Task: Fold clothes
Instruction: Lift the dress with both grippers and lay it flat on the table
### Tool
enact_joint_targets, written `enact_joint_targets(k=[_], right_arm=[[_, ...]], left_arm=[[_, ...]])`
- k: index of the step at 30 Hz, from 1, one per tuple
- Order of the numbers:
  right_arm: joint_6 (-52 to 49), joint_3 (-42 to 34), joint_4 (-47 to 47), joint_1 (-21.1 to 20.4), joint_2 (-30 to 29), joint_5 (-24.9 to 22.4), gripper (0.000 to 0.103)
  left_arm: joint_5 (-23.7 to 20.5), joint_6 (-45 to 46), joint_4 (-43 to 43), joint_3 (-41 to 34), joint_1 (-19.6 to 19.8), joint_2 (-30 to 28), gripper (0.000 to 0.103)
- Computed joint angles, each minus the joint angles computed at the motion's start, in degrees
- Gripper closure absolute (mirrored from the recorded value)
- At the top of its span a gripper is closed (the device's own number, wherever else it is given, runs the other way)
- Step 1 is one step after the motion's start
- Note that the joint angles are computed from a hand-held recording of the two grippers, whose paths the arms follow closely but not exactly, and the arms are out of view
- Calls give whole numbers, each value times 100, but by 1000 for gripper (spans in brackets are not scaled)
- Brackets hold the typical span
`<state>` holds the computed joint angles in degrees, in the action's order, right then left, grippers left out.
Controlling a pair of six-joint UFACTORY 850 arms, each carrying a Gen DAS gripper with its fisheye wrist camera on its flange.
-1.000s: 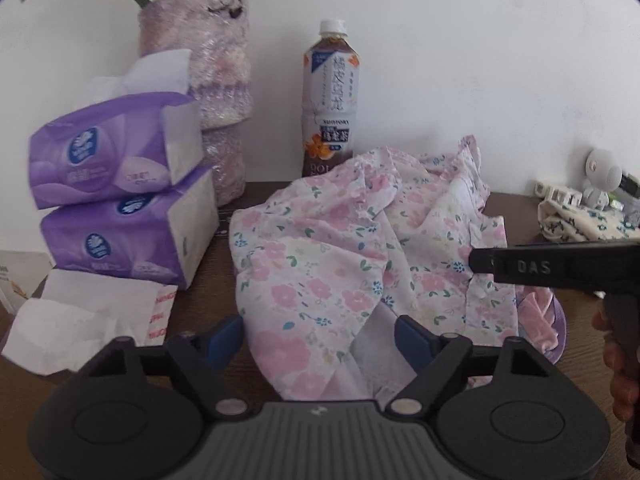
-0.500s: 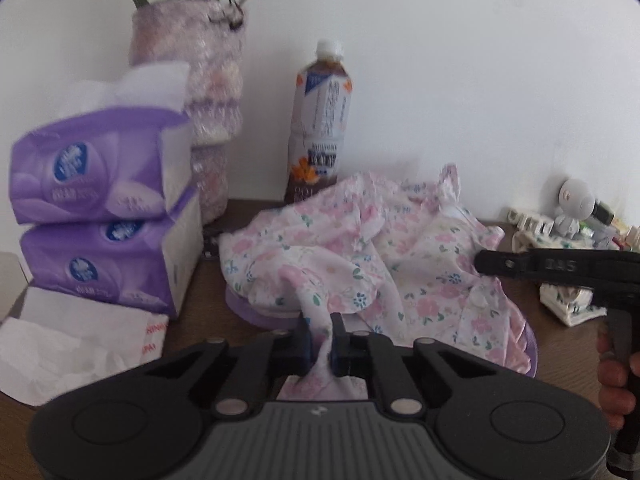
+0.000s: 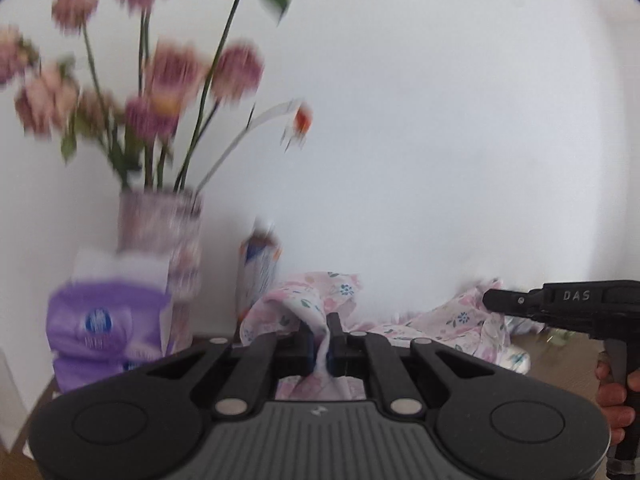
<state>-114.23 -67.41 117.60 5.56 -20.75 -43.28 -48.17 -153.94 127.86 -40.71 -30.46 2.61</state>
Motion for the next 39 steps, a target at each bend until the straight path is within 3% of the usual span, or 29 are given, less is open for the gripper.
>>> enact_joint_targets(k=[4,8,11,15,20,26,39], right_arm=[[-412,851,146,-447,965,-697,102],[-603,1765,-340,-1106,2064,-1455,102],[-351,2282,-1248,-1602,2688,-1679,102],[452,2671,-2726,-2063,3029,-1857,102],[874,3151,-3968,-2334,3158,-2137,102],[917,3599,-4413,-2319,3136,-2243,102],[917,3946,-4288,-2344,2747,-1884,102]], left_arm=[[-535,40,191,537,-809,799,99],[-402,308,-239,908,-1572,1426,99],[-1,715,-994,1082,-2020,1632,99],[328,1139,-2283,1351,-2655,1732,99],[241,1216,-3432,1602,-3185,1669,99],[128,704,-3693,1838,-3400,1690,99],[422,1040,-4260,1686,-2968,1295,99]])
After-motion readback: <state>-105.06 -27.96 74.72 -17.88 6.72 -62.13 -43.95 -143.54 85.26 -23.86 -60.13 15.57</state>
